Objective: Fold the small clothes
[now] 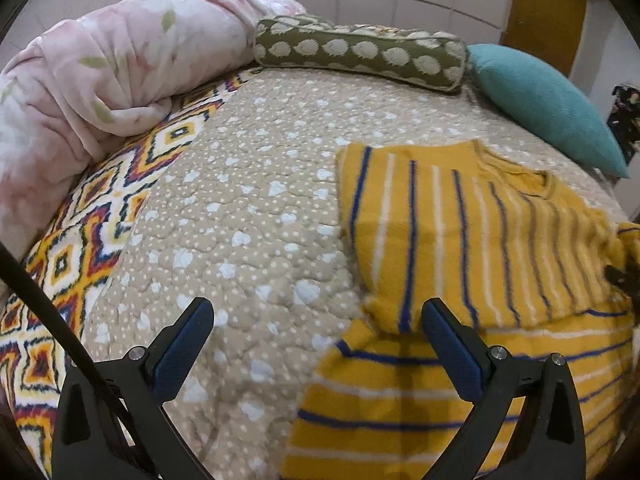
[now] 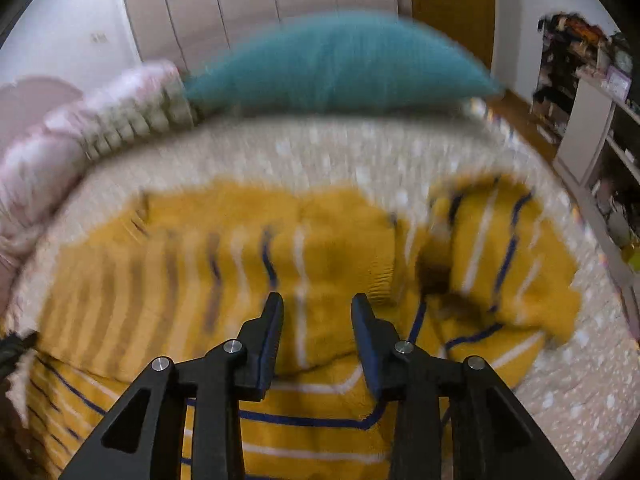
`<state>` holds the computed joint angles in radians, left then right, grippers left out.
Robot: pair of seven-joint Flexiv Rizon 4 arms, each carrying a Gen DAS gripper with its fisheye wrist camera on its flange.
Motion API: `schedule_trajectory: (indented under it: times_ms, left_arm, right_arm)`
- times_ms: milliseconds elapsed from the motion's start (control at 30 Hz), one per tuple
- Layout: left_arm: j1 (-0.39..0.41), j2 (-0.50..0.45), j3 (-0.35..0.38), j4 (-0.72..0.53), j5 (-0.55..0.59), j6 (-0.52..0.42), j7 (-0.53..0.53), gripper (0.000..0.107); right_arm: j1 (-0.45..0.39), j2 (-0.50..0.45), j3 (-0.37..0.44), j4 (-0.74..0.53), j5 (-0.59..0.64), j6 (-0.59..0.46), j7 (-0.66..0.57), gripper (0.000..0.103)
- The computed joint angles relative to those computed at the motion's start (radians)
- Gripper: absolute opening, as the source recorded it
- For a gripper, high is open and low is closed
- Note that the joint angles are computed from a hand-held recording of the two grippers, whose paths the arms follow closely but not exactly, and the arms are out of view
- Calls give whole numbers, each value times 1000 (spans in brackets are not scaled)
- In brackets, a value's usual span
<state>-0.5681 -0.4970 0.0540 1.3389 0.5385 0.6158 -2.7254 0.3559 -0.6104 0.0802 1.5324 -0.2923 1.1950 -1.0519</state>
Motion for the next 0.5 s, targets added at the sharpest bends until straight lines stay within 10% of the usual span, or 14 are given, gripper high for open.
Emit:
schedule_trajectory:
  times_ms: [500]
  left_arm:
    - [-49, 84, -29, 62, 41, 26, -71, 103]
  right_arm:
    - [-69, 214, 53, 298, 72, 194, 23, 61]
